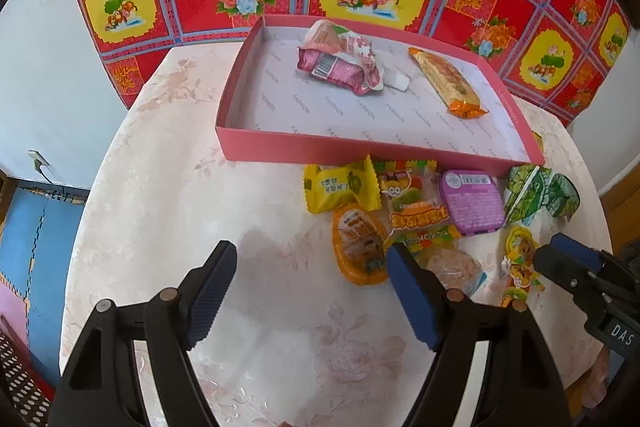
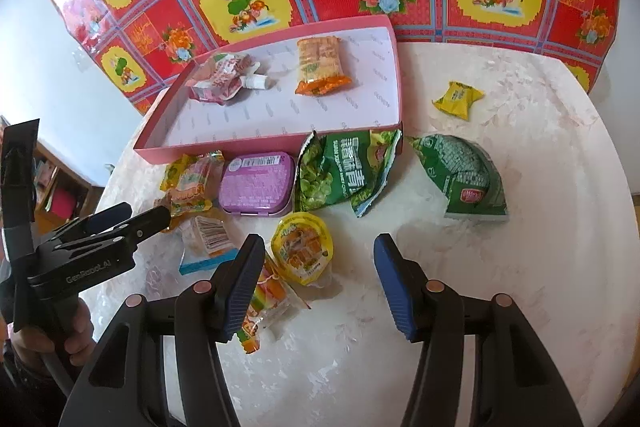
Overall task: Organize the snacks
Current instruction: 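Move both grippers back toward the remaining snacks beside the tray, then grasp the orange jelly cup with the left gripper while the right grasps a yellow candy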
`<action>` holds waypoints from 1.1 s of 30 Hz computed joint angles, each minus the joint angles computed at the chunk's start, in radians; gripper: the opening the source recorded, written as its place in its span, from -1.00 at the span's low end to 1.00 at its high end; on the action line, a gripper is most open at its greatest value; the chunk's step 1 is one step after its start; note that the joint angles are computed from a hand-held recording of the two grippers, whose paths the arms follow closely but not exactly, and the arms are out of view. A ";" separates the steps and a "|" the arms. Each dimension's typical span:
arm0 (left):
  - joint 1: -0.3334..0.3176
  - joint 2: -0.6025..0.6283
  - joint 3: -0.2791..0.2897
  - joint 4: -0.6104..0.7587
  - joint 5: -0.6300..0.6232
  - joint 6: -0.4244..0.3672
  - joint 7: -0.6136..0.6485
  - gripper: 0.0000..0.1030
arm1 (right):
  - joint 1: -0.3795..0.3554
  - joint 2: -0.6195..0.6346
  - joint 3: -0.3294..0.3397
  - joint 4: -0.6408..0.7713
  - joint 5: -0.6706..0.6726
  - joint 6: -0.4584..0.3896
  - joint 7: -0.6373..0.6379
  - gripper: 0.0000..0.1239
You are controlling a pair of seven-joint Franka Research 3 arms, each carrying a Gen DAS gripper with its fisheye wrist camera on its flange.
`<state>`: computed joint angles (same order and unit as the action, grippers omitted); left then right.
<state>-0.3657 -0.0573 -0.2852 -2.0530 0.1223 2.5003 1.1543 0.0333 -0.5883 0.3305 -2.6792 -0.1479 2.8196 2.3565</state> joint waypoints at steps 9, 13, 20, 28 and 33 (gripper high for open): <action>-0.002 0.008 -0.002 -0.004 0.007 0.004 -0.009 0.56 | 0.016 0.021 -0.007 0.004 0.005 0.004 -0.012 -0.06; -0.004 0.009 -0.007 -0.009 0.049 0.008 -0.026 0.55 | 0.014 0.031 -0.005 0.007 0.004 0.007 -0.006 -0.06; -0.005 0.010 -0.008 -0.014 0.082 0.016 -0.047 0.55 | 0.022 0.041 -0.011 0.002 0.011 0.030 -0.014 -0.06; -0.011 0.012 -0.010 -0.017 0.085 0.040 -0.022 0.30 | 0.014 0.045 -0.002 -0.001 0.025 0.049 0.002 -0.06; -0.012 0.010 -0.010 -0.023 0.091 0.059 -0.024 0.01 | 0.007 0.042 0.004 -0.008 0.026 0.063 0.014 -0.06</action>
